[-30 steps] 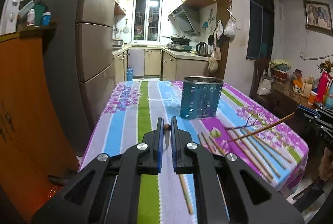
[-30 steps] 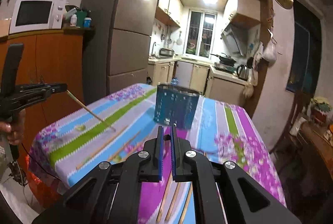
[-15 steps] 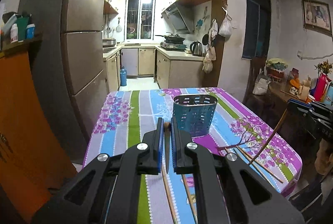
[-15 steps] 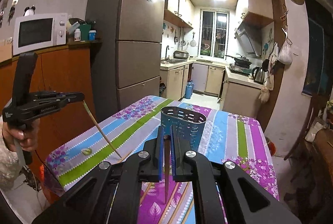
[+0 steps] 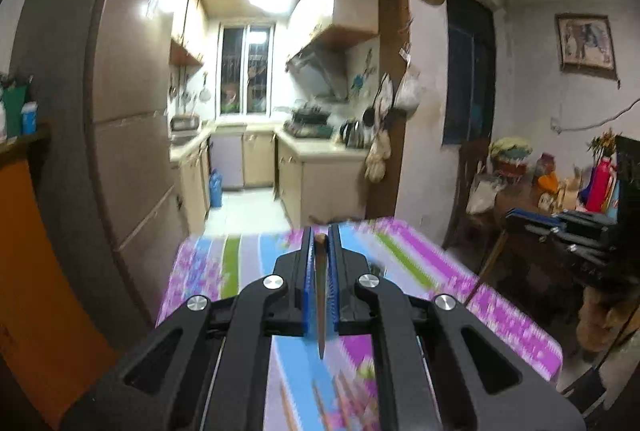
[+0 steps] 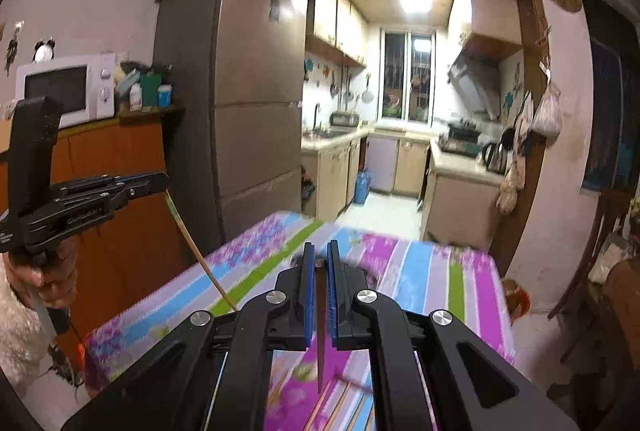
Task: Organize utensils
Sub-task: 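Carry both chopsticks over the blue utensil holder and drop them in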
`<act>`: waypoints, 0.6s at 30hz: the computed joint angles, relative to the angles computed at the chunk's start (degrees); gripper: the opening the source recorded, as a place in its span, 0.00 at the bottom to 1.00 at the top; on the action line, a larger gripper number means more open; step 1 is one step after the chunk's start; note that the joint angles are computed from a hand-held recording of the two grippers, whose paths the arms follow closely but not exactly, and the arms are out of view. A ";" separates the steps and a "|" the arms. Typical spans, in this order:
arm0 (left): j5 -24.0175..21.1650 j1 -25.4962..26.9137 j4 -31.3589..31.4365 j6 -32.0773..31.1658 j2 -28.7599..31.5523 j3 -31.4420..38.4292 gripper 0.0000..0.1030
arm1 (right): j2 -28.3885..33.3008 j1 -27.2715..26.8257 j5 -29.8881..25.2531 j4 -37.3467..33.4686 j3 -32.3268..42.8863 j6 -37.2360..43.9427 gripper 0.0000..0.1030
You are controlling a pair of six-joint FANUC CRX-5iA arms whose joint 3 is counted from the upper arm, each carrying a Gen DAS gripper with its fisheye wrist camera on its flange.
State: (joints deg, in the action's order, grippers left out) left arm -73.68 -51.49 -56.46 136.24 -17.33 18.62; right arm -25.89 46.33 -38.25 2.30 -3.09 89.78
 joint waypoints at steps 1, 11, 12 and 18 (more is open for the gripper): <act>1.01 0.36 -0.75 -0.81 0.93 1.37 0.05 | 1.05 -0.59 0.70 -0.42 1.37 0.32 0.07; 12.67 13.47 6.54 -6.03 8.42 6.97 0.05 | 13.42 -4.18 10.66 0.93 10.87 -2.67 0.07; 13.73 14.84 7.84 -6.62 8.80 6.74 0.05 | 14.74 -4.75 11.53 -0.40 11.62 -2.07 0.07; 16.62 21.02 14.47 -8.70 10.83 4.95 0.05 | 20.67 -6.11 11.95 -2.60 14.51 -3.17 0.07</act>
